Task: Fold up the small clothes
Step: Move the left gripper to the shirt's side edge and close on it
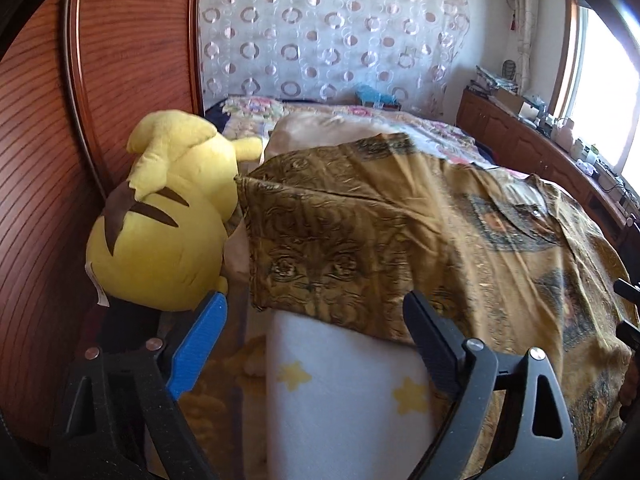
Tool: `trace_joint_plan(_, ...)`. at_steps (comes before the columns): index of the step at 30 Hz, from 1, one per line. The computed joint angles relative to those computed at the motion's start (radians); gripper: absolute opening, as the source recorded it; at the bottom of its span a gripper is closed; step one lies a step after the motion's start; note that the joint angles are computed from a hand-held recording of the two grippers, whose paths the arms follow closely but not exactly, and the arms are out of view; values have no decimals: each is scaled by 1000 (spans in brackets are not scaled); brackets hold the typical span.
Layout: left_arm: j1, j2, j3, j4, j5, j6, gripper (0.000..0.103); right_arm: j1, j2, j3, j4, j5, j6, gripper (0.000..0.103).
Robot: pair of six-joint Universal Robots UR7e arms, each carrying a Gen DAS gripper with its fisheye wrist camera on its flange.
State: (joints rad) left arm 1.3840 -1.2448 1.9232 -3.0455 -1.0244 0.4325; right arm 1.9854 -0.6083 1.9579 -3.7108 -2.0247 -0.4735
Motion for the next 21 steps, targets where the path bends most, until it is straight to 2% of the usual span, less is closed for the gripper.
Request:
trace_joint_plan(3,20,30,-60,89,14,-38,89,6,3,-11,4,7,-24,101)
trace_joint_plan(5,30,49,-95,145,40,-81,83,7,10,-20,0,15,-39,101)
trace_joint_plan(7,41,54,-115,181,16,-99,82,11,17,-27,0,18,-47,101)
trace_joint_plan(9,51,58,-134,214,-8,-121,76,11,19,-30,4,26,-53,101)
trace_joint_plan(11,61,65,-154,247,-26,-148,65,6,26,-32,0,35,-63,101)
trace_joint_plan(15,78,61,-172,293,-88,-178,52,-2,28,-32,6,47,-75,101)
trace_joint_plan(17,76,58,-168,292,-103,-167,39,-4,27,-35,11,47,-77,101)
trace_joint_plan(18,69,56,-157,277,-91,-154,37,-6,26,-34,11,49,-77,101)
trace_joint_plan(19,60,56,-147,253,-70,-134,27,-6,27,-38,16,49,-75,101)
trace_joint_plan(20,43,58,-127,207,-18,-99,19,-6,28,-41,18,47,-73,101)
trace_joint_plan(21,30,59,-113,171,11,-61,16,-5,28,-43,19,45,-71,101)
